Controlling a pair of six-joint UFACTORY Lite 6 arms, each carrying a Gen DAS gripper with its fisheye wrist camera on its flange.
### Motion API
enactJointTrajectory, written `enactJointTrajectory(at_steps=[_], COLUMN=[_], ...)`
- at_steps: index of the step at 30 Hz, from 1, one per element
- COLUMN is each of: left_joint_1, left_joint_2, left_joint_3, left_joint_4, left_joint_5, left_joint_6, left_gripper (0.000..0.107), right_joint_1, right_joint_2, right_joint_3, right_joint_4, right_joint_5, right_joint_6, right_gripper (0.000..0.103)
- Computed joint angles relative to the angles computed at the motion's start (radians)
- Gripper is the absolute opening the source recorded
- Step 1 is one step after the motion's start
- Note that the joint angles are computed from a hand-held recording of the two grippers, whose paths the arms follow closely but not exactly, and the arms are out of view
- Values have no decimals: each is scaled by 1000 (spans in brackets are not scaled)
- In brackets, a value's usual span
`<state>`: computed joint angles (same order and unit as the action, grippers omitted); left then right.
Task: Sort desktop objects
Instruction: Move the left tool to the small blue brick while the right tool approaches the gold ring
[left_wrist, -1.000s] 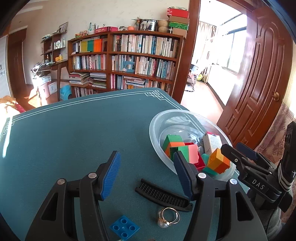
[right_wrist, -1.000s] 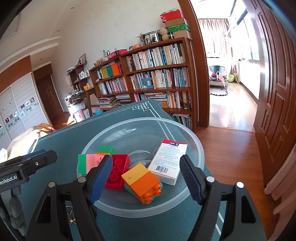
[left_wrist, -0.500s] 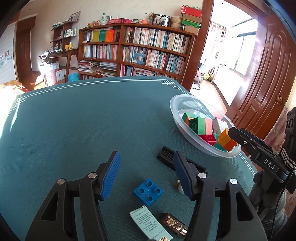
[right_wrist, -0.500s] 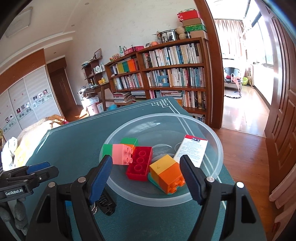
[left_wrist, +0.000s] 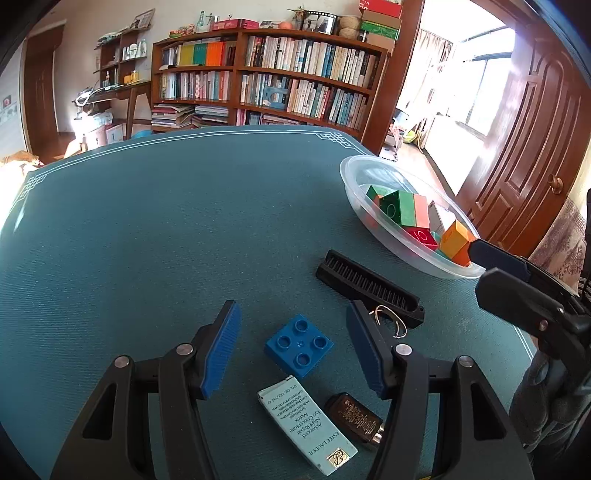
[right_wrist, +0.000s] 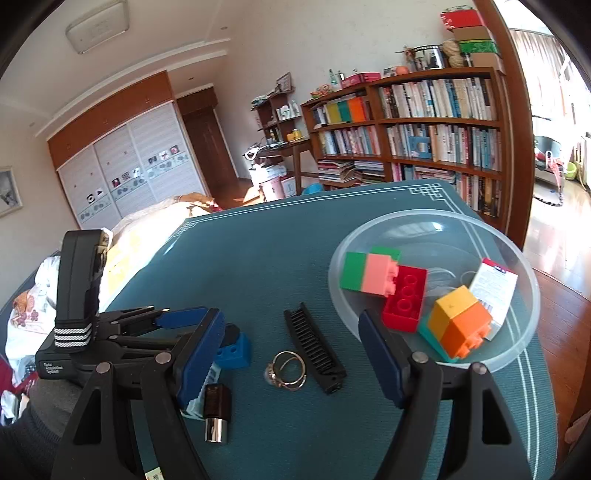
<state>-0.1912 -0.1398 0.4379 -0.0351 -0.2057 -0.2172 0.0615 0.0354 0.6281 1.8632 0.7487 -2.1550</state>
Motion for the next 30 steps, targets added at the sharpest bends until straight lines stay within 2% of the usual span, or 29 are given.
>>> enactJointTrajectory(at_steps=[3,11,20,21,23,24,27,30], left_joint_1=[-9,-45,-109,-99,-77,-66,-34,1], left_joint_2=[28,96,166,165,158,151,124,87], left_joint_3=[6,8,12,14,6,0,-24,-45], left_joint_4=[-2,-105,-378,-357,-296,-281,-277,-258], left_joint_5=[-1,-22,-115,-114,-119,-122,-132,-133], left_joint_6=[15,140,376,361,303,283,258,231], left_gripper=[63,63,63,61,48,46,46,46], right_joint_1=[26,60,-33,-33,-32,-30,12,81], right_joint_2=[-1,52,84,86,91,91,74,46], right_joint_3=[-8,23,77,83,88,86,68,35], right_joint_4=[-53,-58,-210,-226,-257,-274,-309,-296], right_joint_5=[13,-79,35,45,65,70,40,-52], right_joint_6=[8,35,193,208,221,223,216,184], right_gripper=[79,79,75,74,72,71,68,61])
